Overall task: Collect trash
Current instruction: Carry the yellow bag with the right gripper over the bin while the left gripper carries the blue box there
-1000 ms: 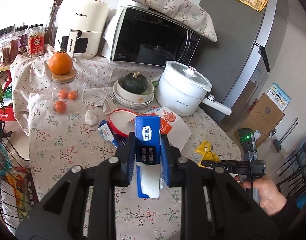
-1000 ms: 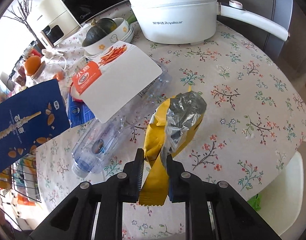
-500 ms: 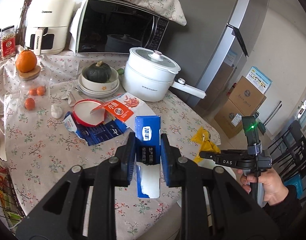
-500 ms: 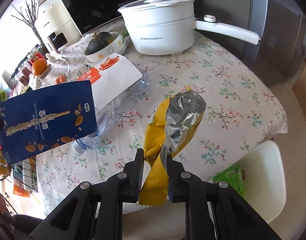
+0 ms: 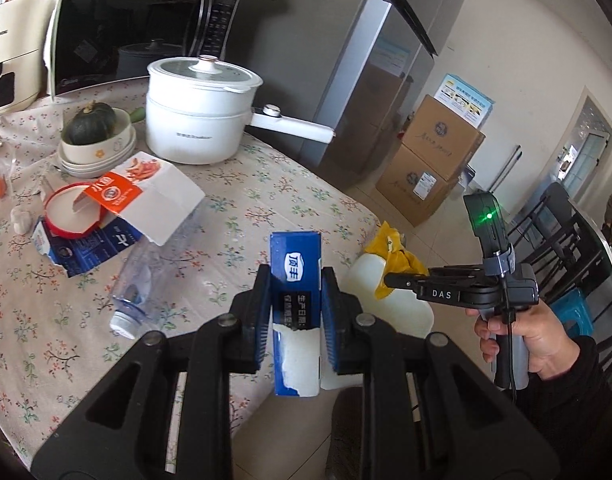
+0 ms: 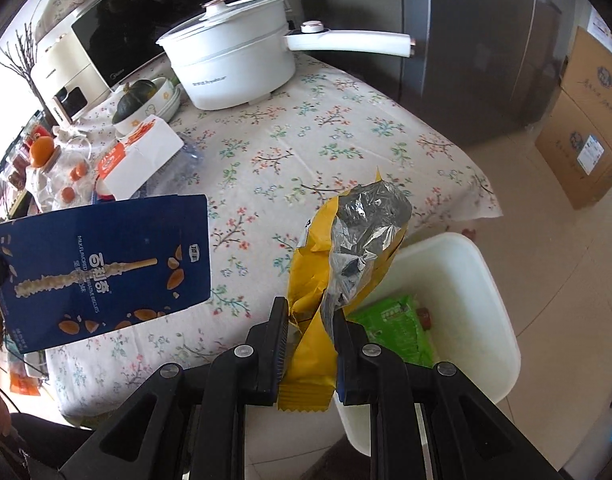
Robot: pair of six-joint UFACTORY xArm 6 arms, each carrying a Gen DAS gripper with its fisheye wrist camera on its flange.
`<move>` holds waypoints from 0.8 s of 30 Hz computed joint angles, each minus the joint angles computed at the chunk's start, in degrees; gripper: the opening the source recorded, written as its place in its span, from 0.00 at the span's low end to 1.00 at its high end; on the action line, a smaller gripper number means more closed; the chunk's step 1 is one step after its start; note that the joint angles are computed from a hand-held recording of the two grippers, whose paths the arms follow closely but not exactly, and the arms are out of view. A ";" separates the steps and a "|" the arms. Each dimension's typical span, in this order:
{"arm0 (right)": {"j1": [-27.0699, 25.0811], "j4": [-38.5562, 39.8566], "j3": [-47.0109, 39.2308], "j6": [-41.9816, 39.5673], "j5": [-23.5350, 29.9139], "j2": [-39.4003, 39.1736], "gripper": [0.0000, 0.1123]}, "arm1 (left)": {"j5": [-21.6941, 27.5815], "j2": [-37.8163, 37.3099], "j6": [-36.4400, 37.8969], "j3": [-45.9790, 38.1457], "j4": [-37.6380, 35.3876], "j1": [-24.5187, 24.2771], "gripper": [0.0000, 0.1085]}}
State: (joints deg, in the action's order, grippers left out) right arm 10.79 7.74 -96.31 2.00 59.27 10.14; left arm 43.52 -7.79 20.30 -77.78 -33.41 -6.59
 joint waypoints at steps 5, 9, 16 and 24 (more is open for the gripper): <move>-3.27 -0.80 5.43 -0.17 -0.55 -3.81 0.18 | 0.46 1.90 0.55 -1.18 0.01 -4.15 0.23; -5.99 -1.40 9.15 -0.17 -0.77 -6.12 0.18 | 0.73 3.47 0.77 -1.99 0.33 -7.16 0.23; -9.90 -2.45 13.44 -0.51 -0.03 -8.08 0.18 | 1.19 7.32 0.56 -3.93 1.15 -11.39 0.23; -12.01 -2.68 15.96 -1.23 1.08 -8.47 0.18 | 0.06 12.74 -0.03 -6.48 3.02 -15.03 0.23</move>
